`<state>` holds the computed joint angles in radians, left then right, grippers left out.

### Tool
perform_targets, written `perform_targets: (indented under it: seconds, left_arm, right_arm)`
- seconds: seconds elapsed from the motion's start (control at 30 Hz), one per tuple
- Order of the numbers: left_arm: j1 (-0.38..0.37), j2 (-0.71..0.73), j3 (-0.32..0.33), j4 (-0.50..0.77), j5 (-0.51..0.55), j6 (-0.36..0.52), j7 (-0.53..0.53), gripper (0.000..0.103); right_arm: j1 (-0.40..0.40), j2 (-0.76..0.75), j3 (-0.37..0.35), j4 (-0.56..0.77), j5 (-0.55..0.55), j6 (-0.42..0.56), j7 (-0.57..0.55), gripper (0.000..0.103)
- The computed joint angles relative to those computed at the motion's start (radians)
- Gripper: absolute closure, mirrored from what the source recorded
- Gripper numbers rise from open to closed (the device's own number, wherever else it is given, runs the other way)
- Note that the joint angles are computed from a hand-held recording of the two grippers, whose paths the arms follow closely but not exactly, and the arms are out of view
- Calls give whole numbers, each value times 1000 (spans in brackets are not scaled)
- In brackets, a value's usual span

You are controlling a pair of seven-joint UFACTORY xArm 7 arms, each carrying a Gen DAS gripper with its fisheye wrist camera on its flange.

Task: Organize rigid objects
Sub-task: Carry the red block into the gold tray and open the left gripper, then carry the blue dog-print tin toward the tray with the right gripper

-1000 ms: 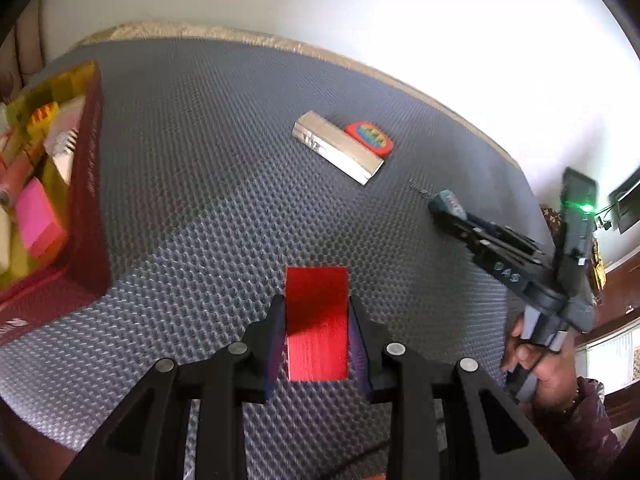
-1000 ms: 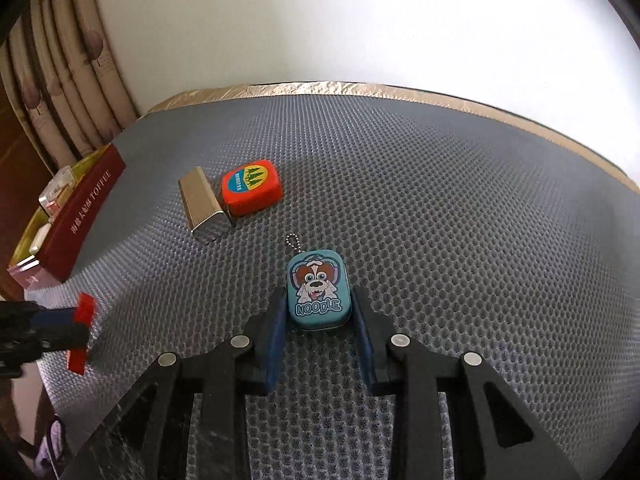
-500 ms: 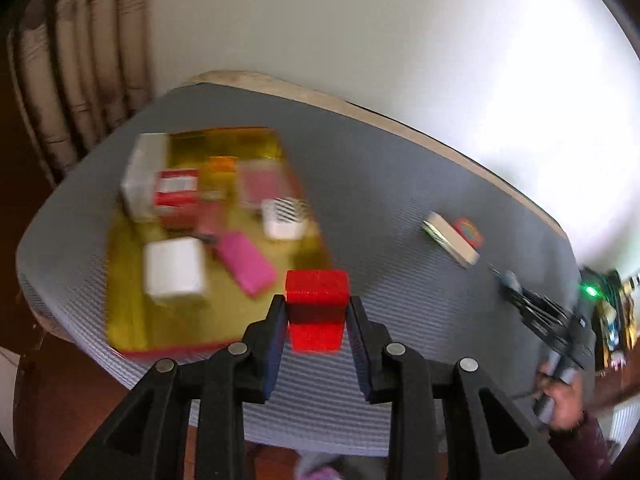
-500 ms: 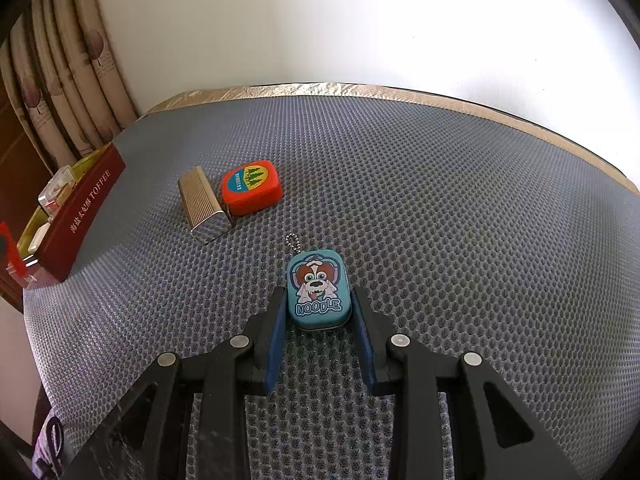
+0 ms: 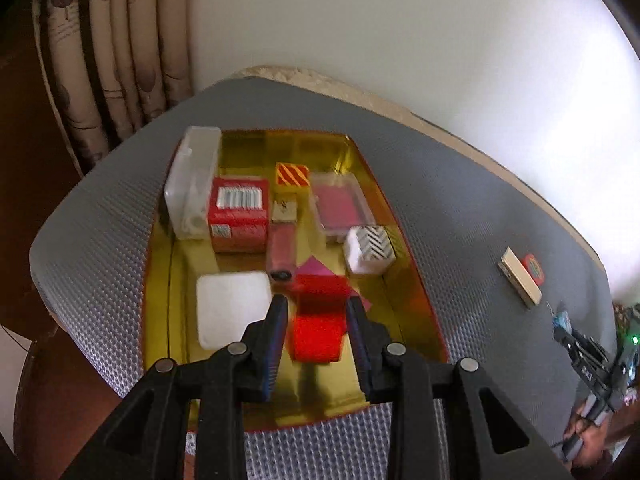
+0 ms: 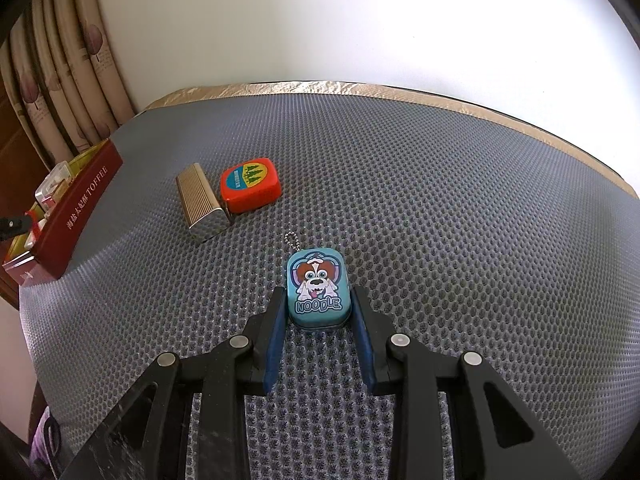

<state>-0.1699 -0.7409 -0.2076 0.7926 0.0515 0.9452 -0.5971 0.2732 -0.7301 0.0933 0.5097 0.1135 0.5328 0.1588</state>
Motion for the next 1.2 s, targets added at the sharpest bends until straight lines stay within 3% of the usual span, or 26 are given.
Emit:
perform_targets:
  seconds: [0.23, 0.33, 0.43, 0.7, 0.9, 1.0, 1.2]
  left_arm:
    - [24, -116, -11, -29, 5, 32, -63, 72]
    - [37, -225, -45, -58, 26, 89, -105, 63]
    - [32, -295, -59, -80, 23, 148, -126, 62]
    - [5, -371, -95, -112, 17, 217, -123, 62]
    - [-24, -359, -99, -114, 7, 212, -101, 62]
    - [-30, -366, -84, -121, -5, 215, -98, 62]
    - [-42, -381, -58, -137, -48, 203, -97, 62]
  right_arm:
    - [1, -5, -7, -4, 2, 1, -6, 74]
    - [4, -6, -14, -1, 7, 8, -13, 74]
    - [14, -13, -35, 6, 22, 40, -31, 73]
    - [56, -85, -94, 8, 163, 140, -35, 74]
    - [57, -139, -43, 47, 170, 198, -13, 74]
    - [16, -146, 3, 69, 123, 224, 33, 74]
    - [-28, -139, 6, 70, 58, 230, 77, 62]
